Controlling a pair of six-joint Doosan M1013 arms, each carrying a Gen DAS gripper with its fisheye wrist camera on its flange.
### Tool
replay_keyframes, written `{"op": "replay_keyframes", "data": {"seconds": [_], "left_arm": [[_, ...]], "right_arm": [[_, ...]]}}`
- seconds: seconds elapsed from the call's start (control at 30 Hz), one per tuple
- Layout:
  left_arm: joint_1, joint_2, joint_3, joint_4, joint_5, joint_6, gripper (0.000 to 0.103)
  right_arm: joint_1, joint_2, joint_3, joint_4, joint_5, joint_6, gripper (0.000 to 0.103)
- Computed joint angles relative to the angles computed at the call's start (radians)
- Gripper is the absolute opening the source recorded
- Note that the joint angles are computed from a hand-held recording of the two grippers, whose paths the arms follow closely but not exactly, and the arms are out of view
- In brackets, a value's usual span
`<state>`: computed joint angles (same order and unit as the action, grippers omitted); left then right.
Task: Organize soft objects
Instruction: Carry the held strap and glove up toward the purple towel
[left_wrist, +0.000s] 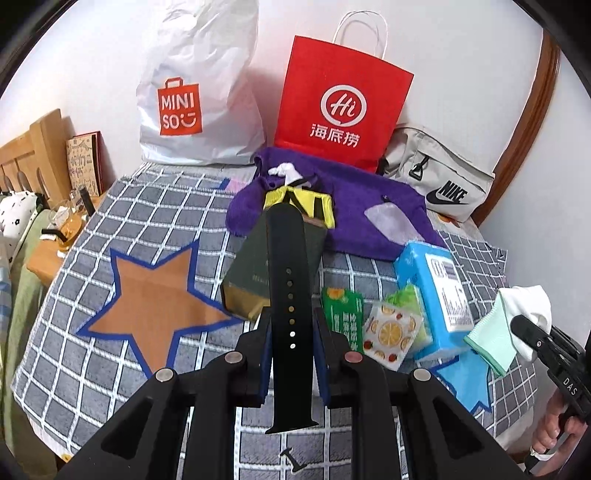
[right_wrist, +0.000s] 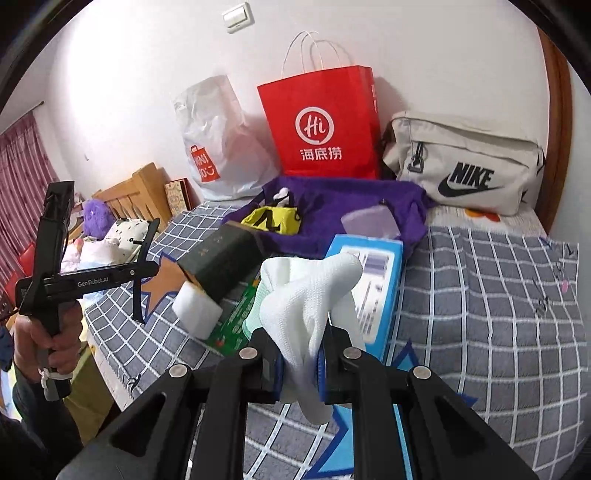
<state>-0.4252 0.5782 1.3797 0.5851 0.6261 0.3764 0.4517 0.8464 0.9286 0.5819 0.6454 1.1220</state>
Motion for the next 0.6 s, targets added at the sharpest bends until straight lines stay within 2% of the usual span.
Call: {"op": "replay_keyframes", "data": {"seconds": [0.3,0.6], "left_arm": [[0.020,0.038,-0.087,-0.040,0.031,0.084,0.019],[0.041,0.084,-0.178,-0.087,0.058,0.171,0.019]], "right_arm": [[-0.004,0.069,-0.149,-0.054,0.045,0.058,0.014],[-0.010,0.186,-0.381,-0.143,0.145,0.170,0.014]]}}
